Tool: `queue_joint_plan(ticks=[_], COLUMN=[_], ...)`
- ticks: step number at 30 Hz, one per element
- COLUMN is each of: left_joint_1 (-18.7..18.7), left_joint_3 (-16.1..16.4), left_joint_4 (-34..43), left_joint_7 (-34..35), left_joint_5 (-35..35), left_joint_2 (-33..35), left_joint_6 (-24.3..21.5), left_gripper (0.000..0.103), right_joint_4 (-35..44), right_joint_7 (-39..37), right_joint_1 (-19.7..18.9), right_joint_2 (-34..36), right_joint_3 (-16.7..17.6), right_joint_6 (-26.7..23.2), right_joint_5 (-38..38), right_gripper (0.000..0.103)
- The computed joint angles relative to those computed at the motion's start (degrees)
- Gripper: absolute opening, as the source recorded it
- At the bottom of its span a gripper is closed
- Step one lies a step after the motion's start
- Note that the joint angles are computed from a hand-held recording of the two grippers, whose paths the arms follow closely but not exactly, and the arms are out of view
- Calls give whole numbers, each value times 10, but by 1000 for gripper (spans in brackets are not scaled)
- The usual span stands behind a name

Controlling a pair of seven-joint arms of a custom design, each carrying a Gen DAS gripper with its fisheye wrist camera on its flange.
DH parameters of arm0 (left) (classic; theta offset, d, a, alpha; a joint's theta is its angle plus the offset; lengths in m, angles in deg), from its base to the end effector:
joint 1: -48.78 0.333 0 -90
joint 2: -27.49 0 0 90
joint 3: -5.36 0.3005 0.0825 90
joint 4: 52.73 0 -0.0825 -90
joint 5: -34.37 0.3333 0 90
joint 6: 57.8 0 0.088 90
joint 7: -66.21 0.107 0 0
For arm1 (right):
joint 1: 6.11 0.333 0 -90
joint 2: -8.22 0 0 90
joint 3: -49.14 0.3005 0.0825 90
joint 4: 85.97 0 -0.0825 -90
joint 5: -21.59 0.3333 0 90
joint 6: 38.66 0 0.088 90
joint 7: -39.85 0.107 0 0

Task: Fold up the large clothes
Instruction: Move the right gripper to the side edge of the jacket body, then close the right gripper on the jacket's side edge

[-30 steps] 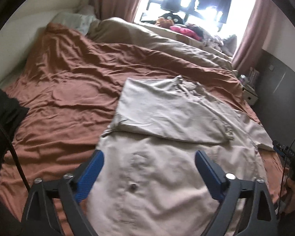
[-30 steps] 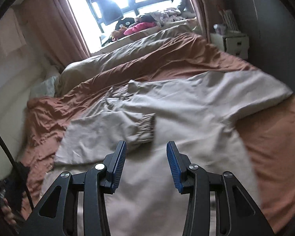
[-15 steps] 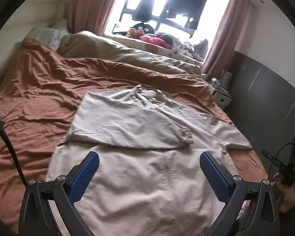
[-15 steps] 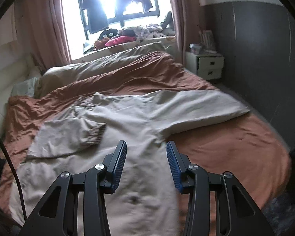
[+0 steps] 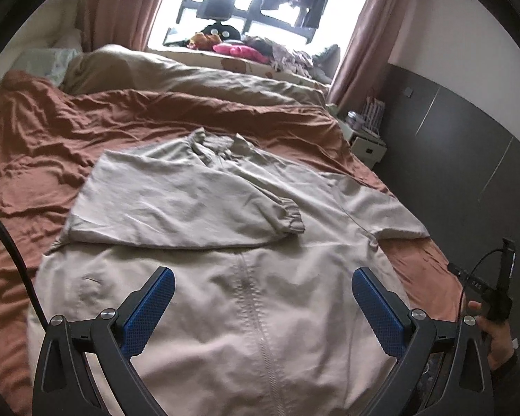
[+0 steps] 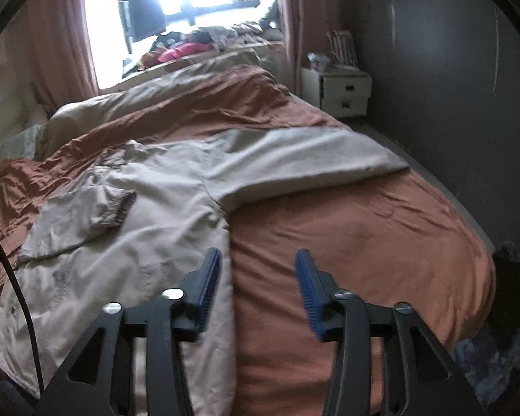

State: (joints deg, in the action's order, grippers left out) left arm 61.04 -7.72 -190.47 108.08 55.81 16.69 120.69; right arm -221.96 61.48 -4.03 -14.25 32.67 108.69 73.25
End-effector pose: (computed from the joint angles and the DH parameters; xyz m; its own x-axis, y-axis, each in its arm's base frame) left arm 0.4761 -0.0433 0.5032 0.2777 -0.9101 0.3075 -0.5586 -0.4133 -0.7191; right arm 0.4138 -0.1324 0.5304 0.3331 -0.9354 -0.1190 -0.6033 -0.1144 -0.7893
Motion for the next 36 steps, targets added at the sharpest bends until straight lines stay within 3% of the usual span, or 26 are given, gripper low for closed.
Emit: queue_joint_plan(ticks=[1, 2, 9, 15, 17, 19, 22, 26, 28, 30, 36], left_joint_1=[6, 17, -19, -44, -50, -59, -59, -83, -80, -87, -90], left_joint_3=[-7, -18, 12, 28, 31, 39, 38, 68, 69, 80, 90], left_joint_4=[9, 22, 98, 158, 178, 205, 240, 279, 300, 324, 401], left_joint_7=[-6, -21, -44, 33, 56, 74, 116, 142, 166, 181, 237], left_joint_5=[8, 26, 68, -6, -31, -53, -94, -115, -137, -150, -175], left_joint_2=[12, 25, 119, 198, 221, 247, 284, 318, 338, 357, 415], left_joint_6=[-1, -6, -25, -26, -30, -42, -53, -71, -74, -82, -113], left_gripper=[103, 103, 103, 103, 103, 102, 102, 100, 95, 89, 77], right_joint_4=[6, 12, 83, 174, 208, 243, 300, 368, 417, 454, 531], right_joint_7=[5, 5, 30, 72, 91, 107, 135, 171, 207, 225, 264], right_joint_1=[0, 1, -25, -70, -86, -104, -124, -148, -158, -169, -192], right_joint_2=[10, 21, 106, 201, 233, 269, 321, 385, 427, 460, 532], right_joint_3=[0, 0, 6, 27, 37, 47, 70, 102, 116, 132, 174], right_joint_6=[-3, -1, -26, -74, -104, -123, -134, -131, -140, -135, -97], right_joint_5=[-3, 0, 31, 68, 83, 90, 99, 102, 94, 92, 77], right_gripper=[96, 102, 103, 103, 96, 79, 77, 68, 58, 55, 52])
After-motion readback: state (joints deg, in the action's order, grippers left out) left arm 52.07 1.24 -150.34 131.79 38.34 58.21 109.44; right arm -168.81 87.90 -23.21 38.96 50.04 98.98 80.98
